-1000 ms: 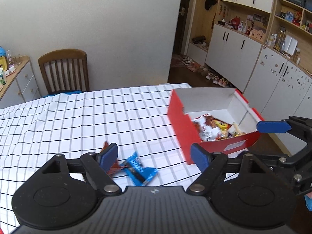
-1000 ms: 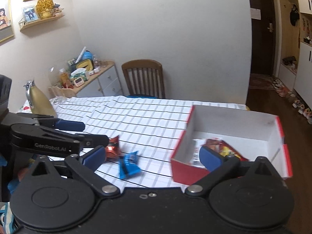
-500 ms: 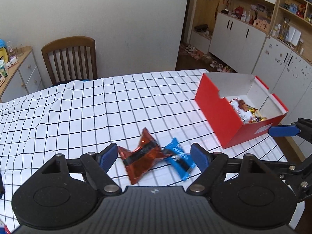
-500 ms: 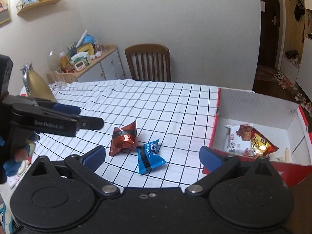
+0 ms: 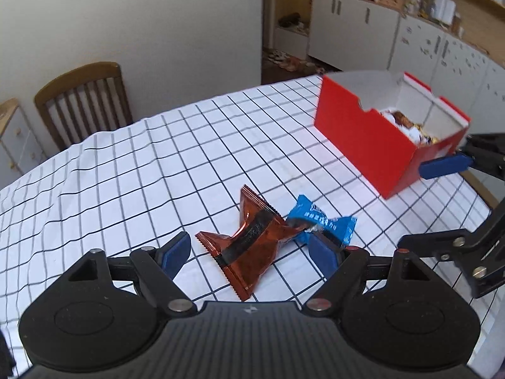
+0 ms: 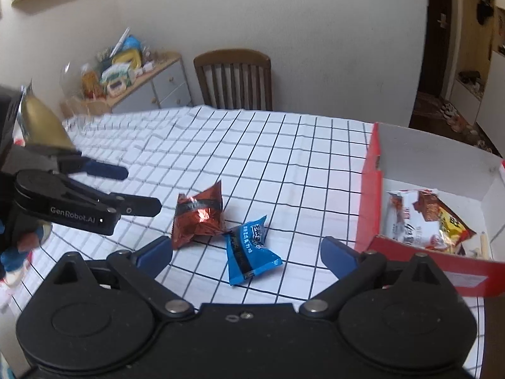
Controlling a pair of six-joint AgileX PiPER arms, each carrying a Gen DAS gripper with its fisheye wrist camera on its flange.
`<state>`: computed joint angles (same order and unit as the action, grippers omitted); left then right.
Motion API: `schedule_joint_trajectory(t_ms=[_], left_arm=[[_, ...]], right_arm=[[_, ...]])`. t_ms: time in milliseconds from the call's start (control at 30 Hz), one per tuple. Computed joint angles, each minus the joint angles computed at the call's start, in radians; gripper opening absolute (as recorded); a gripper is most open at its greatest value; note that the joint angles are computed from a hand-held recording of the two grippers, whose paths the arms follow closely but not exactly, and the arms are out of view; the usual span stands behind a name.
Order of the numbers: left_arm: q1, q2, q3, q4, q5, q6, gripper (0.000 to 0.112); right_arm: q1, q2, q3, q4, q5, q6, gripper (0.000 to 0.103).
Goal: Organize snacks
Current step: 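Move both tools back over the orange-brown and blue snack packets, then grasp the orange-brown packet with the left tool while the right tool grasps the blue packet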
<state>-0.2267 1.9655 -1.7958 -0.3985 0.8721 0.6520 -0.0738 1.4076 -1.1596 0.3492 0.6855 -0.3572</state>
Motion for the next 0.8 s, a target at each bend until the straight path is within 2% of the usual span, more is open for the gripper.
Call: schedule_joint_trajectory(t_ms=[167, 233, 633, 800], left_arm=[[-0.008, 0.045, -0.007, -0.002, -0.012, 0.074, 0.082], [-0.01, 0.064, -0.018, -0.001, -0.012, 0.082, 0.082], [-0.017, 0.219, -0.206, -0.02, 0.084, 0.072, 0.082], [-0.041, 0.22, -0.174, 0.009, 0.023, 0.143, 0.082]], right_arm=[[0.057, 0.051, 0.001, -0.102, -0.025, 0.017, 0.091], [0.076, 0.073, -0.005, -0.142, -0.032, 0.033, 0.091], [0.121, 0.211, -0.056, -0.205, -0.062, -0.01, 0.08], [0.145, 0.258, -0.069, -0.244, -0.087, -0.024, 0.076]])
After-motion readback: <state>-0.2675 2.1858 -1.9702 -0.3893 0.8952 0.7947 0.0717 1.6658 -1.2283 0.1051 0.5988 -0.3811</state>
